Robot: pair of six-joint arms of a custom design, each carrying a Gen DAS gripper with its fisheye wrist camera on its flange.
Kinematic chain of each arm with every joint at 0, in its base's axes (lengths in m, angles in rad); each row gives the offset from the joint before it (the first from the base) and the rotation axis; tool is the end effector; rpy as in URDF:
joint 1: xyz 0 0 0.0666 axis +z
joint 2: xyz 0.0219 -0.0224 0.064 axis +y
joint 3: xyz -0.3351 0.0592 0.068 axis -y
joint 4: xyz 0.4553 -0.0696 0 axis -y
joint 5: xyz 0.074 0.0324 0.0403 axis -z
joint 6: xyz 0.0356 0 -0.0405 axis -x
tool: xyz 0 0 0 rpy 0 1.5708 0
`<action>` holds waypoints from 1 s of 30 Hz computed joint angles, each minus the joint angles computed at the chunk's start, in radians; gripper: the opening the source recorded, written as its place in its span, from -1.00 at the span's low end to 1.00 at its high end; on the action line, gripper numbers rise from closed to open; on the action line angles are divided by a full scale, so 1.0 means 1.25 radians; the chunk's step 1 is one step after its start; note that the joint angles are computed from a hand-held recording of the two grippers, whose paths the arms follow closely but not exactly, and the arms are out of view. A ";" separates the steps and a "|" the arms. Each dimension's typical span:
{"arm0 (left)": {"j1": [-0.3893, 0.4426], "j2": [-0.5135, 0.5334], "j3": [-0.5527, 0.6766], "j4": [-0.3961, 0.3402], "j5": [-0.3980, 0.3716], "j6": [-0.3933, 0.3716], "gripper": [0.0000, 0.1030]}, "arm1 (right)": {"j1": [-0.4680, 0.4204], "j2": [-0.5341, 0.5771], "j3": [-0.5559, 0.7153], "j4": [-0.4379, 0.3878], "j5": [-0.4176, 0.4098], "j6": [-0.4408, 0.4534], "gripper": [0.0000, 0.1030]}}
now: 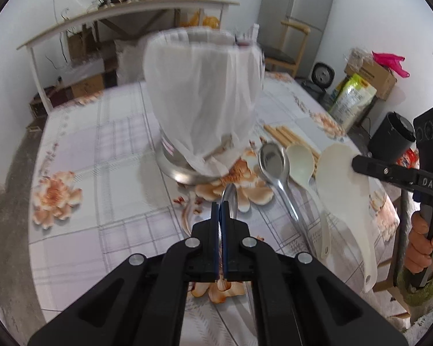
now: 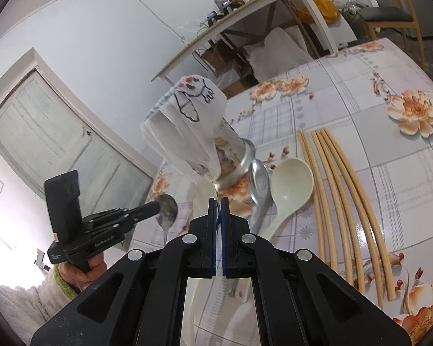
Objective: Organize utensils
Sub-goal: 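Raise the metal spoon above the holder with the left tool while the right tool lifts the paddle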
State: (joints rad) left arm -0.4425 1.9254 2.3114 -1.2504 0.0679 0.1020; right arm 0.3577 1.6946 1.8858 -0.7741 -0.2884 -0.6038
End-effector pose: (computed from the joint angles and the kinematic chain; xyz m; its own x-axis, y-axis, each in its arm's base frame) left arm 0.6266 -0.3000 0.5092 -0.7314 0.2342 -0.6405 0.3946 0.9113 -0.1174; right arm 0.6222 0.2430 0.4816 -0.7413 0.3040 -0.5984 -0.1667 0.7802 0.6029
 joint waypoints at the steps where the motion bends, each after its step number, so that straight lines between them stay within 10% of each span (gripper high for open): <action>1: 0.001 -0.008 -0.007 0.009 -0.004 0.001 -0.99 | 0.001 0.001 0.003 0.002 0.000 0.000 -0.98; 22: 0.007 -0.081 -0.015 0.130 -0.082 0.039 -0.99 | -0.002 0.014 0.070 0.072 0.018 0.001 -0.98; 30: 0.017 -0.004 0.176 0.121 -0.078 0.043 -0.99 | -0.007 0.024 0.092 0.078 0.018 0.012 -0.98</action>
